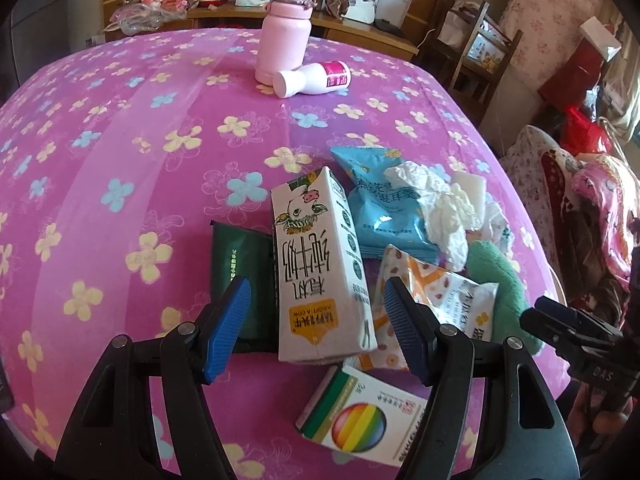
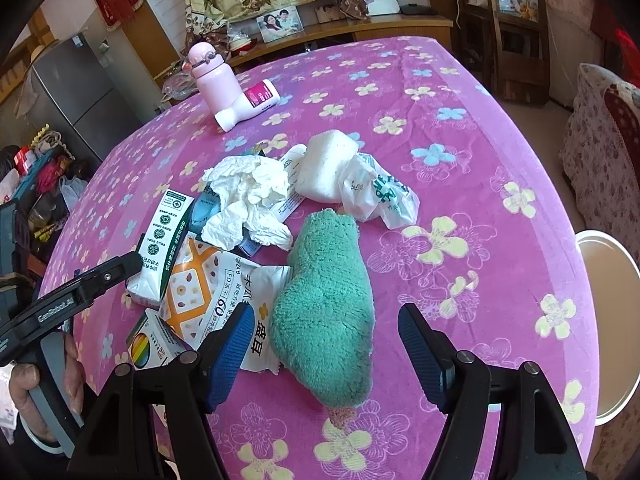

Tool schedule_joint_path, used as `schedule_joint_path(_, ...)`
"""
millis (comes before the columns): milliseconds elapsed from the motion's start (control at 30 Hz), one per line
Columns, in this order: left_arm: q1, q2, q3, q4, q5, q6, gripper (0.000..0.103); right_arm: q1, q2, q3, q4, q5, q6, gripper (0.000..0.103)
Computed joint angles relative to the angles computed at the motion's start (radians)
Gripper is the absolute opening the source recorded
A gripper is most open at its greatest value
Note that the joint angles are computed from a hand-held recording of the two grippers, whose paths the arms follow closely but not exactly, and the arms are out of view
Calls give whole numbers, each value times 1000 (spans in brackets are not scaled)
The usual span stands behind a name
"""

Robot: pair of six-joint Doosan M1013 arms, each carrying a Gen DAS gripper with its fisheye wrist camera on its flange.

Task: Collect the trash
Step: 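Grasp the white milk carton with the left tool while the right tool grasps the green fuzzy sock, then carry the carton and sock over the white bucket and open both tools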

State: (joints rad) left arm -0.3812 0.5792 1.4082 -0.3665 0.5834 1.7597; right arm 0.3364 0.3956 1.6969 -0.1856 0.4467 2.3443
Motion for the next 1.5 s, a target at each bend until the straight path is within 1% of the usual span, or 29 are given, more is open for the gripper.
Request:
schedule_joint_path(200,-2,29,-35,34,26,-48,68,-5,9,-6,30,1,-23,72)
schedule_joint_path(367,-8,44,-52,72,25,-80,68,-9,15,-9,58,3,-46,72)
schedule_joint_path(533,-11,55,-66,78,23,-79,68,-12,23,-15,83,5,-67,72)
schedule_joint_path(700,-13,63,-79,49,43,-44,67,-22,35,-20,163,2,-122,72)
schedule_joint_path(733,-14,63,-78,43,44,-32,60,-24,37,-20,184,1,-137,72)
schedule_joint_path(767,-15,62,-77,46,45,-29,56,-28,39,-20,220,-1,-163,72)
schedule_joint_path(800,-16,61,-76,48,46,-24,56,-31,40,-18,247,-7,-186,72)
schedule_joint_path(833,-16,59,-73,41,45,-13,56,-34,41,-13,276,-18,-214,66)
schedule_joint_path(867,-15,55,-67,34,41,-2,55,-34,40,-10,282,-26,-225,58)
schedule_joint_path(933,-14,42,-52,30,22,11,55,-30,35,-2,255,-37,-219,51)
schedule_joint_path(1000,-12,27,-37,19,1,29,55,-28,24,10,250,-52,-222,49)
schedule_joint_path(1067,-11,8,-23,0,-19,55,55,-24,8,23,214,-77,-200,49)
schedule_joint_path(1133,-11,-8,-12,-10,-36,68,55,-18,-11,32,130,-92,-131,49)
schedule_joint_path(1267,-15,-39,11,-52,-67,111,55,-8,-39,46,6,-114,-27,49)
schedule_joint_path(1400,-30,-63,26,-78,-80,149,55,0,-62,65,-95,-126,79,49)
schedule_joint_path(1500,-47,-75,35,-88,-86,171,55,-2,-80,82,-146,-137,138,49)
